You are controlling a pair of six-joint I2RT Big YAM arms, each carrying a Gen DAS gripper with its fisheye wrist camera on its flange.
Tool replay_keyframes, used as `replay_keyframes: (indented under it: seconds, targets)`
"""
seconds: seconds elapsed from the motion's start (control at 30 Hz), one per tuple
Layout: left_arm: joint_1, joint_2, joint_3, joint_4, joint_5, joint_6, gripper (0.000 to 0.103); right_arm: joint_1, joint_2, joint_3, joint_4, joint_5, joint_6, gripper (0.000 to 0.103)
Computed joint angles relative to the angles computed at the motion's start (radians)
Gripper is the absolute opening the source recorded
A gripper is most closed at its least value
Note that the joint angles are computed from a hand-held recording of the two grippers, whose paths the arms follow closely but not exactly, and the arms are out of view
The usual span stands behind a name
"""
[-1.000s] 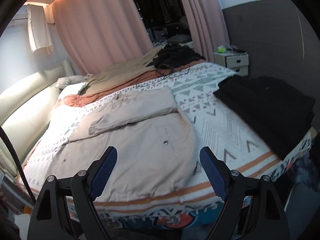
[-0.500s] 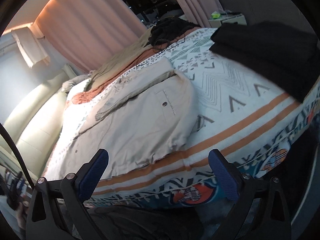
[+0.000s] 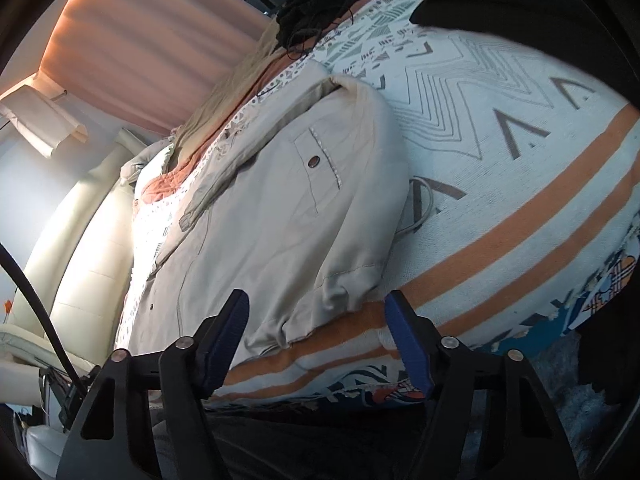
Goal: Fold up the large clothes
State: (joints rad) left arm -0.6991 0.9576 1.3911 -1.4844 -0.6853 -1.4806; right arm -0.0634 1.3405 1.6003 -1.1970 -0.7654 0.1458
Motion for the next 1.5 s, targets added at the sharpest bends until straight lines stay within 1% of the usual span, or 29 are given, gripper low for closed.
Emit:
replay_keyframes:
  seconds: [0.07, 0.13, 0.17, 0.23, 0.33, 0.37, 0.4, 0.47, 0.67, 0.77, 0.9, 1.0, 1.03, 1.1, 1.13, 1.17, 1.2, 1.23, 1.3, 1.4, 1.5]
  targets:
    - [0.03, -0.005, -0.02, 0.028, 0.037, 0.009, 0.073, 0.011, 0.024, 0.01, 0.004, 0.005, 0.013, 0.062]
    - [0.065, -0.009, -0.038, 0.064, 0.079, 0.031, 0.071, 0.015, 0.05, 0.033, -0.011, 0.005, 0.012, 0.062]
    - [0.082, -0.007, -0.042, 0.076, 0.1, 0.041, 0.068, 0.023, 0.054, 0.028, -0.002, 0.004, 0.025, 0.062]
    - [0.113, -0.006, -0.052, 0.091, 0.142, 0.053, 0.064, 0.024, 0.073, 0.046, 0.003, -0.002, 0.036, 0.06]
    - [0.161, -0.006, -0.068, 0.11, 0.201, 0.057, 0.061, 0.029, 0.093, 0.063, 0.012, -0.005, 0.063, 0.06]
    - [0.176, -0.005, -0.072, 0.111, 0.216, 0.055, 0.056, 0.031, 0.097, 0.064, 0.016, -0.009, 0.074, 0.06]
    - [0.191, -0.005, -0.076, 0.121, 0.231, 0.059, 0.054, 0.029, 0.105, 0.068, 0.018, -0.016, 0.083, 0.06]
    - [0.225, -0.009, -0.089, 0.156, 0.264, 0.089, 0.053, 0.029, 0.119, 0.078, 0.022, -0.02, 0.095, 0.06]
    - [0.327, 0.007, -0.099, 0.22, 0.349, 0.17, 0.051, 0.044, 0.163, 0.122, 0.029, -0.015, 0.11, 0.06]
    - [0.358, 0.018, -0.098, 0.24, 0.372, 0.2, 0.051, 0.07, 0.174, 0.117, 0.076, -0.004, 0.14, 0.06]
    - [0.351, 0.02, -0.098, 0.244, 0.376, 0.206, 0.051, 0.094, 0.171, 0.104, 0.113, 0.025, 0.143, 0.06]
    - [0.332, 0.004, -0.114, 0.259, 0.383, 0.192, 0.049, 0.113, 0.159, 0.103, 0.096, 0.056, 0.127, 0.06]
    - [0.326, -0.001, -0.117, 0.257, 0.385, 0.186, 0.045, 0.116, 0.155, 0.1, 0.087, 0.051, 0.125, 0.06]
    - [0.317, -0.013, -0.127, 0.265, 0.391, 0.171, 0.042, 0.118, 0.146, 0.091, 0.084, 0.038, 0.128, 0.06]
    - [0.314, -0.012, -0.124, 0.256, 0.39, 0.167, 0.035, 0.118, 0.145, 0.09, 0.081, 0.042, 0.127, 0.053]
    - [0.313, -0.005, -0.116, 0.239, 0.388, 0.166, 0.027, 0.12, 0.144, 0.09, 0.077, 0.051, 0.121, 0.049]
    - [0.311, -0.007, -0.116, 0.24, 0.383, 0.164, 0.022, 0.12, 0.137, 0.083, 0.085, 0.06, 0.125, 0.041]
    - [0.31, -0.015, -0.125, 0.256, 0.378, 0.161, 0.014, 0.118, 0.131, 0.076, 0.097, 0.062, 0.134, 0.028]
    - [0.291, -0.019, -0.125, 0.253, 0.34, 0.135, 0.013, 0.107, 0.108, 0.053, 0.129, 0.055, 0.155, 0.018]
    - [0.246, -0.014, -0.099, 0.231, 0.259, 0.126, 0.01, 0.094, 0.061, 0.019, 0.186, 0.053, 0.176, 0.015]
    - [0.218, -0.032, -0.089, 0.223, 0.212, 0.108, 0.009, 0.087, 0.029, 0.013, 0.193, 0.037, 0.171, 0.014]
